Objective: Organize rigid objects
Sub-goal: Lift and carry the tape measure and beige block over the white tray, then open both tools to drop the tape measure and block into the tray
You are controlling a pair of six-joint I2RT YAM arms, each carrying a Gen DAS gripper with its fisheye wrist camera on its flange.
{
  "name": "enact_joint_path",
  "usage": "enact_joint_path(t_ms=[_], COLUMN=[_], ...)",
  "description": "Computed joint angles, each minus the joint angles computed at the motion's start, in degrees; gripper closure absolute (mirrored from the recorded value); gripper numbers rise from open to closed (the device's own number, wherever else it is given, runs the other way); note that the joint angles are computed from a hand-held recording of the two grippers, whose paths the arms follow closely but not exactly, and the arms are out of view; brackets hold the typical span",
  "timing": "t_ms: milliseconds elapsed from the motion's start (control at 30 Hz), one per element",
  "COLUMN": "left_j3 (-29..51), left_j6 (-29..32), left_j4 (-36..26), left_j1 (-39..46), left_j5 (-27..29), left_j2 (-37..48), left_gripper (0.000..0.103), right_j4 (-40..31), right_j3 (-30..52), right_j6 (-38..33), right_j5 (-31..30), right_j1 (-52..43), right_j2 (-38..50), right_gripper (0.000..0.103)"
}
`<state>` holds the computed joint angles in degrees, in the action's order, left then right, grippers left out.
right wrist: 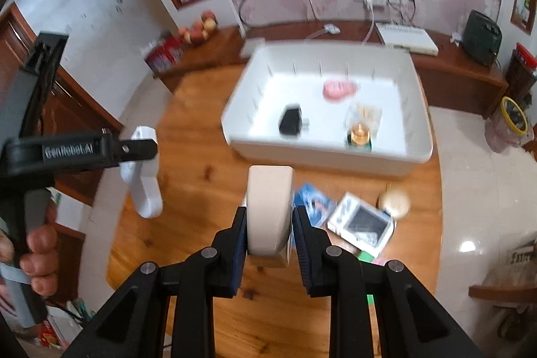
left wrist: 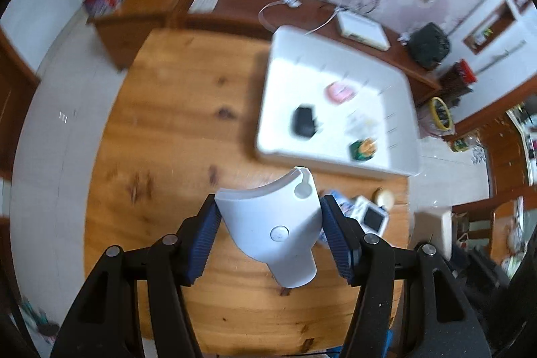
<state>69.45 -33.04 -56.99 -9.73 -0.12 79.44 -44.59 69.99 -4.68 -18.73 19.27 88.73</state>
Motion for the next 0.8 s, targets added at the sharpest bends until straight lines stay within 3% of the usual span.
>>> enact_joint_path(t_ms=[400,533,733,800], left_j3=[23.67,28.78,34.43,38.07], left_j6=[9.66,11.07,14.02,14.04], left_j4=[-2.12,-1.38,3.40,2.09], left_j1=[-0.96,-0.48,1.08,1.45], left_j5=[-8.23,-9.56,-7.90,-6.68], left_j2=[12.31,17.21,27.35,31.86], left_gripper=[0.039,0.039,0.039,0.039], right_j4=[-8.42,-11.12,-16.44,-19.97], right_j3=[34.46,47.35,64.47,71.60], right_j6=[-5.06,-5.04,-4.51,-4.26], right_j5=[2.05,3.25,4.95,5.26], right_j1=[-4.59,-5.48,-6.15,-6.47], right_j2=[11.30,19.57,34.69,41.58], right_gripper=[0.076,0.076,0.076,0.076])
